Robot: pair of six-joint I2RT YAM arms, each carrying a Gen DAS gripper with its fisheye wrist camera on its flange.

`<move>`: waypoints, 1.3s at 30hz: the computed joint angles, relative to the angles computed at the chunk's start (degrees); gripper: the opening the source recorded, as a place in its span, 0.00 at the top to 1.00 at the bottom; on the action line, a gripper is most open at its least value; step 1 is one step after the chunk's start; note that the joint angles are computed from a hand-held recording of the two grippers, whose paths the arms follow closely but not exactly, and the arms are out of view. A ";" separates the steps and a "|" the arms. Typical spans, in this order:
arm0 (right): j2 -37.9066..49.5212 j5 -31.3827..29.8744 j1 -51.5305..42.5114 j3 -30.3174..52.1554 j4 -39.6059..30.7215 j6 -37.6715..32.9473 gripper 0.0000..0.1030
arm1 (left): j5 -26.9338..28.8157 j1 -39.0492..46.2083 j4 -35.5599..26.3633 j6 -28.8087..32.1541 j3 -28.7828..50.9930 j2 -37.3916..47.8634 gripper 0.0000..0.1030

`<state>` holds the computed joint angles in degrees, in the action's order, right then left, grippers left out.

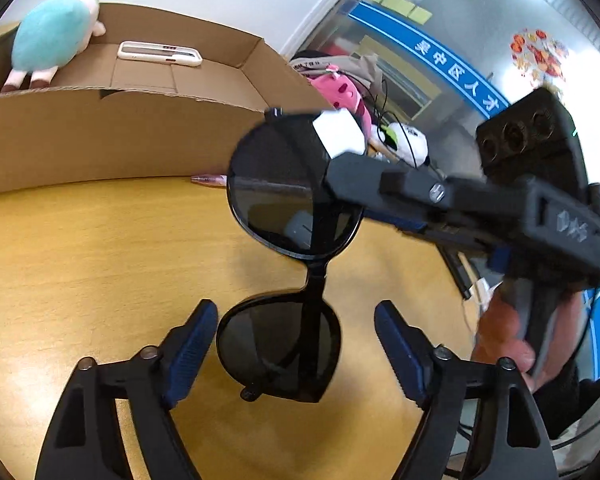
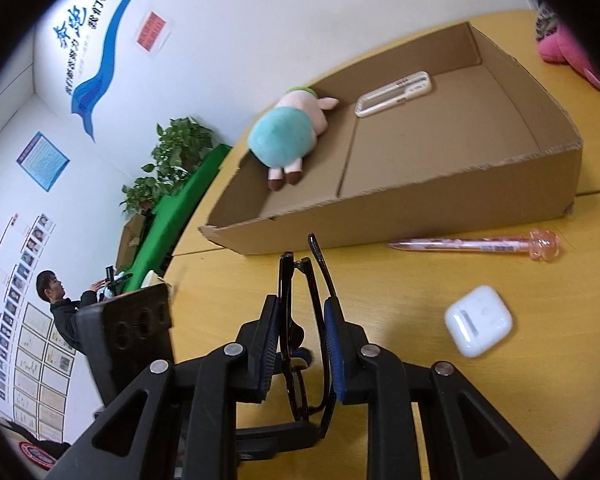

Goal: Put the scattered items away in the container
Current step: 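Lift the sunglasses with the right gripper and carry them into the box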

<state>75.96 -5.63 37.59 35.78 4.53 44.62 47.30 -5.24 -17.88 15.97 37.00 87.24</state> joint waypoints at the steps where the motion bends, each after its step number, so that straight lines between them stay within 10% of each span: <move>1: -0.67 0.16 0.13 -0.05 -0.24 -0.07 0.79 | -0.57 -0.37 -0.25 0.31 0.09 -0.02 0.42; 17: -0.73 -6.24 -6.71 6.26 -2.46 -2.53 0.80 | -6.85 -0.41 -9.49 -1.44 12.27 -3.53 0.43; 39: 50.20 -26.55 -23.27 78.79 -30.93 -14.33 0.80 | -18.32 -0.03 -41.84 -5.48 88.76 46.03 0.43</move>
<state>126.16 -32.18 14.32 114.57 -26.40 30.29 28.98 -5.27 -59.72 10.49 125.77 133.27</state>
